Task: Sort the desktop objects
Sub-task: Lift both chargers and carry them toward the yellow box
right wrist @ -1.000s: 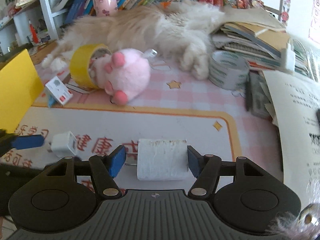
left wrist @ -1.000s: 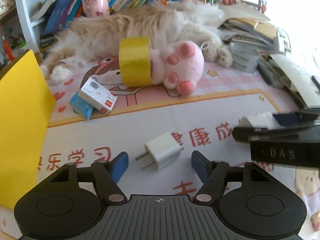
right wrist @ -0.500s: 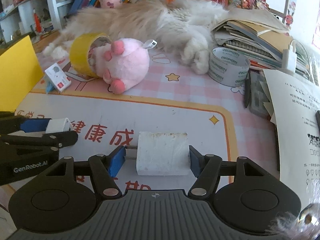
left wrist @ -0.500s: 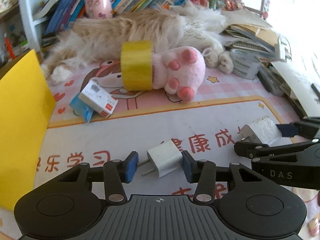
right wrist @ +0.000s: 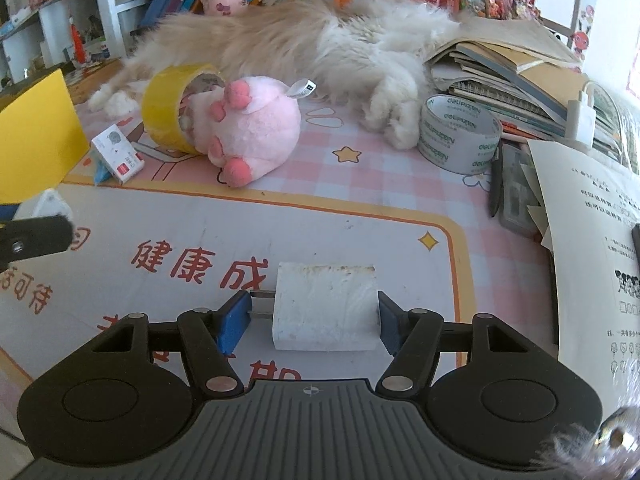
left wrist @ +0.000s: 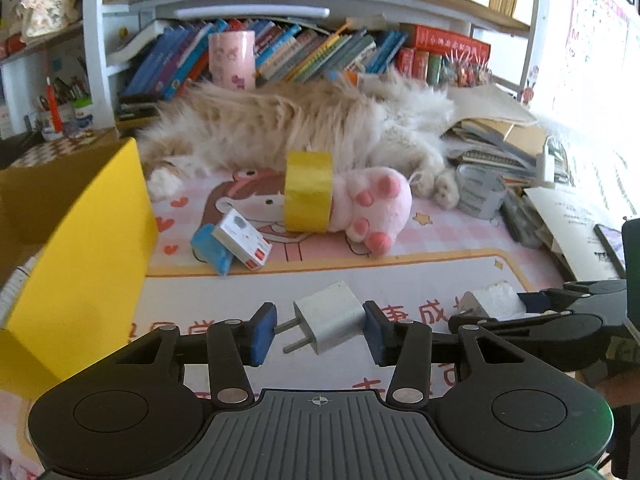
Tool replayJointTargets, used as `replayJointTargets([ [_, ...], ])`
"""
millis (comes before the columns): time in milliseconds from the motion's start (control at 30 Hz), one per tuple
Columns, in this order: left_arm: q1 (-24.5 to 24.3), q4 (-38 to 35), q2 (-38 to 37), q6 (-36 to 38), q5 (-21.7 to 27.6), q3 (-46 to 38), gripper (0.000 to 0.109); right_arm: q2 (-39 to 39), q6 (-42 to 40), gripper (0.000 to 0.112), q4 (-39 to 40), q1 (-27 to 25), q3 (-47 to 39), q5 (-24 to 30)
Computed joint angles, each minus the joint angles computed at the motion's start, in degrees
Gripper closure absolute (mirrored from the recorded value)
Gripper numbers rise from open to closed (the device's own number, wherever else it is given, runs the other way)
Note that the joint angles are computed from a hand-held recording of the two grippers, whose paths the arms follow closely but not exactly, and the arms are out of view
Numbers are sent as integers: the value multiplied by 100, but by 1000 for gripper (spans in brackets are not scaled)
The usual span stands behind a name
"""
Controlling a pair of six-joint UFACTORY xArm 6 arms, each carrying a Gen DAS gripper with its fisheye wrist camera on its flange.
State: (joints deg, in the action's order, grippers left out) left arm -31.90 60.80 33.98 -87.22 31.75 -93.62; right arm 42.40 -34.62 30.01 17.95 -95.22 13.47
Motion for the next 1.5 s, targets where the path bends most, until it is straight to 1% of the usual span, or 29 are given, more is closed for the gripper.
replayJointTargets([
  [167, -80, 352, -350, -408, 138, 356, 63, -249, -596, 50, 684, 77, 174, -92],
  [333, -142, 407, -644, -706, 224, 712, 63, -588, -1119, 50, 1363, 161, 392, -2],
  [433, -168, 427, -784, -853, 220, 913, 63, -803, -1526, 50, 1818, 219, 559, 74],
  [600, -177, 499, -950, -1000, 110, 1154, 63, -1118, -1765, 50, 2189, 301, 854, 125],
  [800, -171, 797, -1172, -1063, -102, 1430, 63, -1508, -2192, 50, 2667, 436, 1343, -97],
  [933, -156, 1073, -1425, -1169, -192, 1734, 63, -1672, -2390, 50, 2966, 584, 1571, -462],
  [1067, -126, 1350, -1731, -1274, -305, 2104, 63, -1855, -2307, 50, 3110, 742, 1826, -754],
  [1233, -85, 1715, -2179, -1511, -418, 2662, 63, -2059, -1784, 50, 2891, 966, 2163, -1065],
  [1367, -55, 1981, -2595, -1739, -447, 3173, 63, -2245, -1689, 50, 2941, 1219, 2435, -1287],
  [1500, 0, 2109, -3065, -1940, -503, 3712, 63, -2406, -1209, 50, 2544, 1455, 2734, -1481],
])
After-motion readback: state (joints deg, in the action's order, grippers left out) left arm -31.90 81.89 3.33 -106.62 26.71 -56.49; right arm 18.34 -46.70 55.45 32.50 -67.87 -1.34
